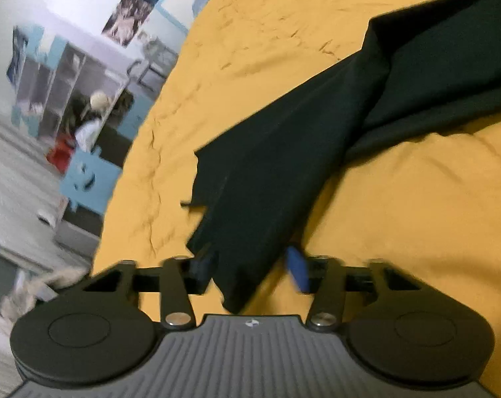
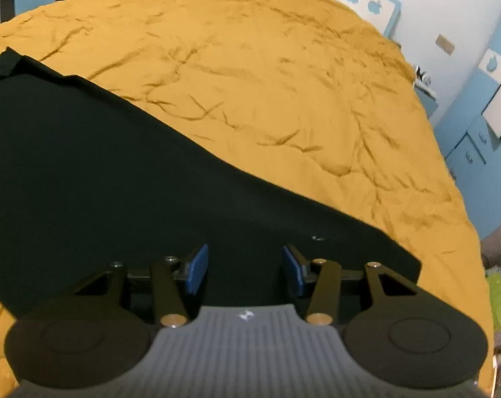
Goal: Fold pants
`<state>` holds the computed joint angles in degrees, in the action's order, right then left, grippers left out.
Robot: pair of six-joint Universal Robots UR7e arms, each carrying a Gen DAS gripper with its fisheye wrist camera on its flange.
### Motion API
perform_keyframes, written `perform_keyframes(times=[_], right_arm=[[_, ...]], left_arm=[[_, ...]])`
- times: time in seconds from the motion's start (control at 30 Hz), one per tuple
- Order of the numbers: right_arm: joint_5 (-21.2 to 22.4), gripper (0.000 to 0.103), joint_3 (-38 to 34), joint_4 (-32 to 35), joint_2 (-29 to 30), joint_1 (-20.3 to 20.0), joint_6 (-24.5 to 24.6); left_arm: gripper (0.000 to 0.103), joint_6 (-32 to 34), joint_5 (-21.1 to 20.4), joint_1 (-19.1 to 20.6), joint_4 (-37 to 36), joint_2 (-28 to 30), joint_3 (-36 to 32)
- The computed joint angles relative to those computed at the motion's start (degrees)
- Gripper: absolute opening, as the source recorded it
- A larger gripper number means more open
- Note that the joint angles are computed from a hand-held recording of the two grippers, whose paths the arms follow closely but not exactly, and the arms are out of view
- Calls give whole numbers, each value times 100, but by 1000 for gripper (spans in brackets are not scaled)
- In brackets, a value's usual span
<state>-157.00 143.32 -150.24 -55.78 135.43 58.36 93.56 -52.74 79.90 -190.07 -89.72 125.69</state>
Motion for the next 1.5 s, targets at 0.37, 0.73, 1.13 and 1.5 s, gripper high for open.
perform_keyframes(times=[0.37, 0.73, 1.13, 1.5], right_arm=[[-131, 45, -17, 920, -270, -269, 410], [-174, 45, -259, 1889, -363, -190, 844], [328, 35, -726, -701, 358, 235, -1100], [947, 32, -1268, -62, 571, 599, -315]], left_arm=[[3, -1877, -156, -206, 1728, 874, -2036], [28, -1445, 574, -173, 285, 2453, -3093], [28, -6634, -449, 220, 5141, 1138, -3905], [28, -8169, -1252, 848, 5745, 1505, -4480]])
